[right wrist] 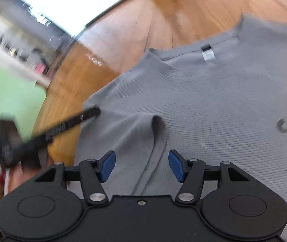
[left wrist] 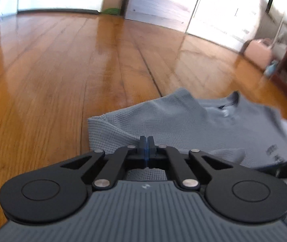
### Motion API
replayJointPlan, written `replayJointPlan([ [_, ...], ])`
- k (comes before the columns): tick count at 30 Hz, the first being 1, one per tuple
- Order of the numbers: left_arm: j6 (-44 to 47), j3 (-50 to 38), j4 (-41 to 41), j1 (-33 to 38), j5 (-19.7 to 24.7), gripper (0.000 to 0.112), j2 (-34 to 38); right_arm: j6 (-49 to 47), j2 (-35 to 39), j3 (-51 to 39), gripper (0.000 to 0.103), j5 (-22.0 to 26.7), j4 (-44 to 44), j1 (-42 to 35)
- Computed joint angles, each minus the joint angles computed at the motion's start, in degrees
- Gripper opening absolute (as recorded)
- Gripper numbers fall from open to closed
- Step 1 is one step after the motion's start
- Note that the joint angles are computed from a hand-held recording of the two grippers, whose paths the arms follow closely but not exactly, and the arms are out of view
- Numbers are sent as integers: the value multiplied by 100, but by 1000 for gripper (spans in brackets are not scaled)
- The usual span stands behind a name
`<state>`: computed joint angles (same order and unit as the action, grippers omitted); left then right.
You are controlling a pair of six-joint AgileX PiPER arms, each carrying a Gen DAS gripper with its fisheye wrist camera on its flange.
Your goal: Fold clothes
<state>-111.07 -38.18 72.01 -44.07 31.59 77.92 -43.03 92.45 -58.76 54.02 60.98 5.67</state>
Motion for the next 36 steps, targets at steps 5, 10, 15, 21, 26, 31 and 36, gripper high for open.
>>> replayJointPlan([
  [5, 141, -124, 14, -221, 761, 0, -159, -619, 41, 79, 5, -1084, 333, 586],
  [10, 215, 153, -339, 243, 487, 0, -420, -284, -251, 87, 6, -1831, -418, 820],
  [15, 39, 424, -185, 788, -563, 0, -778, 862, -623, 30, 39, -1392, -1667, 815],
  [21, 1316, 256, -979, 869, -1358, 0, -593, -212, -1424, 420, 38, 310, -1340, 570],
  [26, 1872, -111, -1516, 397, -508, 1, -17, -206, -1810, 882, 32, -374, -2150, 1297],
  [31, 1911, -359, -1699, 162, 334, 1, 86, -372, -2207, 1120, 26, -415, -2683, 1441],
  [36, 2195, -621, -2089, -19, 906, 3, 97, -407, -2501, 1180, 24, -228, -2972, 1248],
])
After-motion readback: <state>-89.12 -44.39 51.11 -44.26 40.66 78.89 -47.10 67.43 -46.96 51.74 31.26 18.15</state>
